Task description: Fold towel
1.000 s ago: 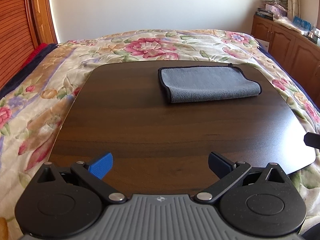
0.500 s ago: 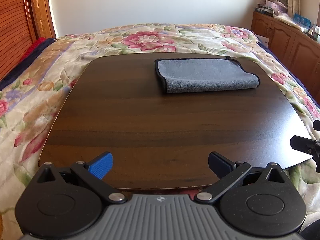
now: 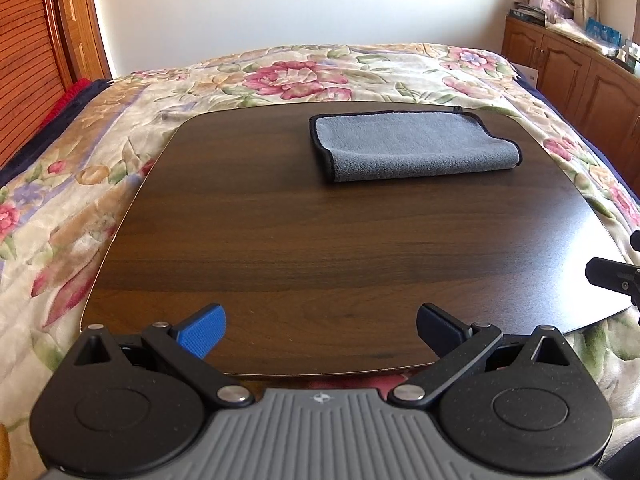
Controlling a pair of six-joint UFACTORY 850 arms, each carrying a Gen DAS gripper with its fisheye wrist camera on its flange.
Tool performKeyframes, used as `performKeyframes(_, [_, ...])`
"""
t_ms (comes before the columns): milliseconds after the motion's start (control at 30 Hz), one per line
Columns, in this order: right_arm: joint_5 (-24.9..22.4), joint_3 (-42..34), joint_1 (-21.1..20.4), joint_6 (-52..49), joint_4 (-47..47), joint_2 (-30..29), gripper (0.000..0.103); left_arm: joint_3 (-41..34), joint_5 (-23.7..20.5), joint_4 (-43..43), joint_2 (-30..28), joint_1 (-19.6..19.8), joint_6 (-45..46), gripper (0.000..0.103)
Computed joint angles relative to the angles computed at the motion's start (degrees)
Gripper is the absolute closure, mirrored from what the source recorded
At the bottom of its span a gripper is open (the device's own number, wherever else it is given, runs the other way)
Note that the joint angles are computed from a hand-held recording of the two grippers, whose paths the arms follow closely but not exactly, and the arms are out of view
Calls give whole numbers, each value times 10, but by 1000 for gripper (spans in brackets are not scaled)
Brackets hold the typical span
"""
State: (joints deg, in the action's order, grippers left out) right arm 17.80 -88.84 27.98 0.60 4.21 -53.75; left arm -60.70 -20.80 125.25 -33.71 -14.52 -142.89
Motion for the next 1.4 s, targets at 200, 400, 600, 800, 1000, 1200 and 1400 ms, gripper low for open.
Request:
performKeyframes(200, [-1, -1, -1, 3, 0, -1, 0, 2, 0, 3, 1, 1, -10, 3])
performKeyframes(400, [2, -2, -2, -5, 9, -2, 0, 3, -2, 4, 2, 1, -11, 3])
performKeyframes(600, [0, -1, -1, -10, 17, -1, 0, 2, -2, 4, 2, 3, -11, 3])
performKeyframes(800, [0, -1, -2, -10, 16, -1, 0, 3, -2, 7, 2, 3, -13, 3])
performKeyframes(1000, [1, -1, -2, -6, 15, -1, 0, 3, -6, 5, 1, 3, -13, 3])
performKeyframes(1200, [2, -2, -3, -2, 13, -2, 0, 4, -10, 3, 2, 2, -12, 3])
performKeyframes(1400, [1, -1, -3, 0, 13, -2, 0, 5, -10, 4, 2, 2, -13, 3])
